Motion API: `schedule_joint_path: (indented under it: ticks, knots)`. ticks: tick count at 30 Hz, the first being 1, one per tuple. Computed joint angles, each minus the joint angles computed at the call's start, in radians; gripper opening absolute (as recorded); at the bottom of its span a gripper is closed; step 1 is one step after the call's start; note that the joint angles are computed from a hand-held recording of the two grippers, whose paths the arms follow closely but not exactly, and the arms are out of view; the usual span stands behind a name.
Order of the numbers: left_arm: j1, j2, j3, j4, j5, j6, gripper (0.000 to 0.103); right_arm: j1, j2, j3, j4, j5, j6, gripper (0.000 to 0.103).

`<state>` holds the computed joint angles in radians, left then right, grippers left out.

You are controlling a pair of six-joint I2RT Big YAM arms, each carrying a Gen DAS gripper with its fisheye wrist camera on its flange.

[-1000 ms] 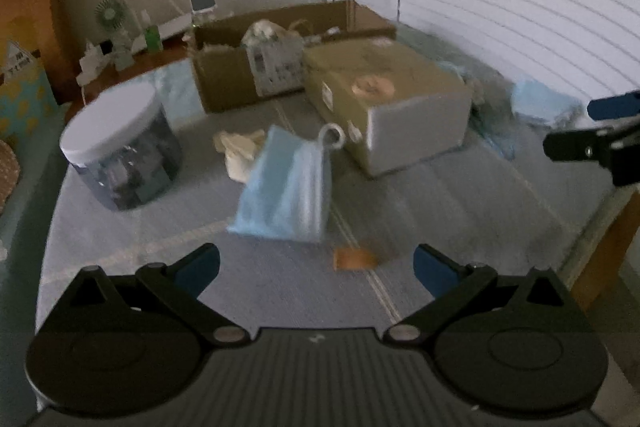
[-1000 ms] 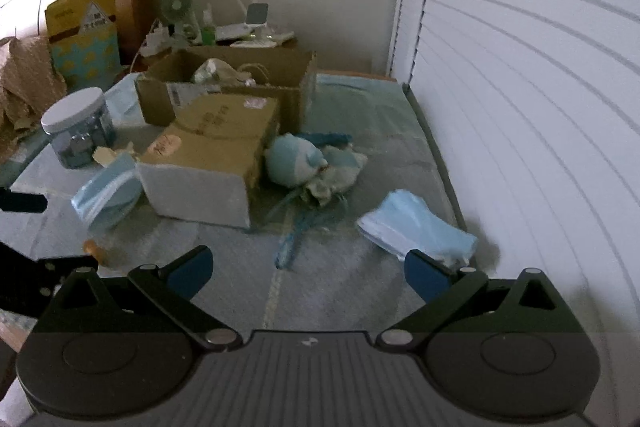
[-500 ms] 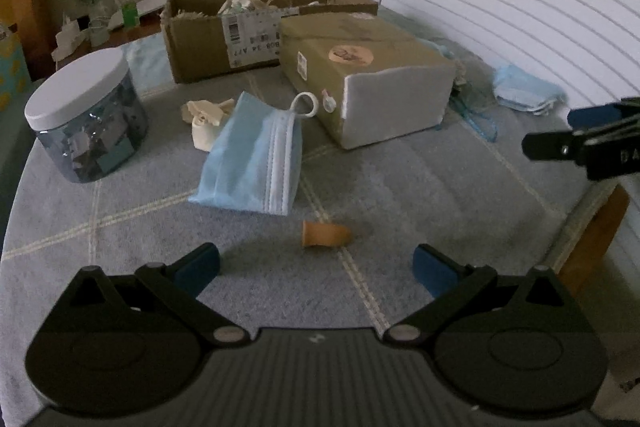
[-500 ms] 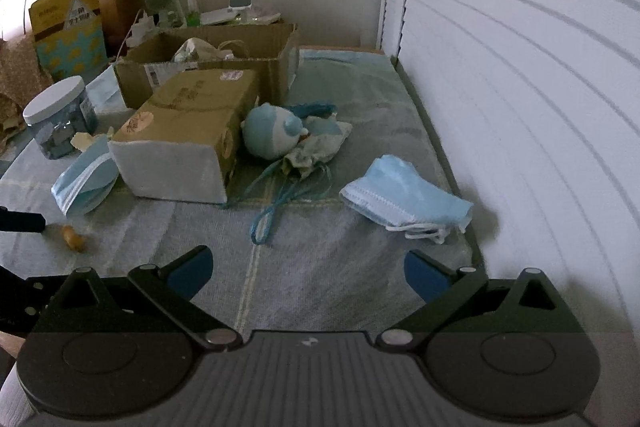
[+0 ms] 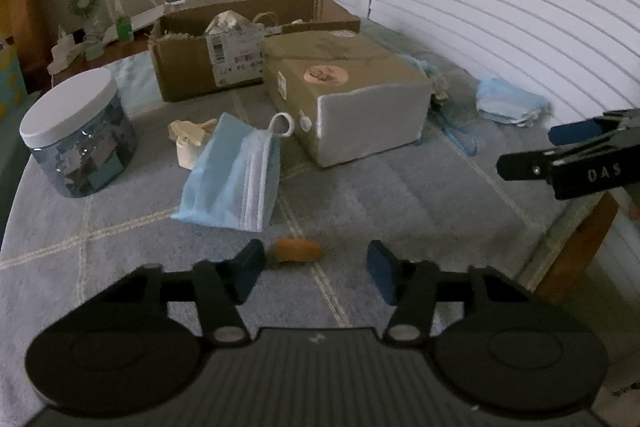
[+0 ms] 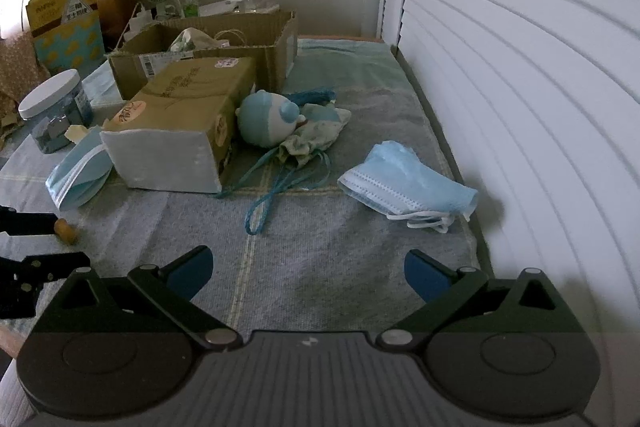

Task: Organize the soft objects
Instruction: 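Move the open left tool to the small orange plug and close on it, then close the right tool on the blue face mask while the left tool holds the orange plug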

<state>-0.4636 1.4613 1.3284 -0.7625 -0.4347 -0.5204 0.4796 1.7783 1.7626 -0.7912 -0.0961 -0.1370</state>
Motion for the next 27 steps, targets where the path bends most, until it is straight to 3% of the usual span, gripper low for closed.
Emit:
schedule_joint_path:
  ticks: [3,7,20,27]
  knots:
    - [0.003,-0.002,-0.001,0.002,-0.005,-0.002,0.035,-0.001,-0.002,-0.002,0.004,0.002,0.001,0.103]
    - [0.004,-0.009,-0.007,-0.003,-0.013,-0.010,0.023,-0.001,-0.006,-0.006,0.016,0.013,0.004,0.103]
    - [0.010,-0.008,-0.003,-0.005,-0.004,-0.004,0.023,-0.016,0.030,0.005,0.064,0.097,0.062,0.103]
    - [0.011,-0.002,0.002,-0.003,-0.004,0.002,0.023,-0.008,0.101,0.083,0.073,0.143,0.088,0.103]
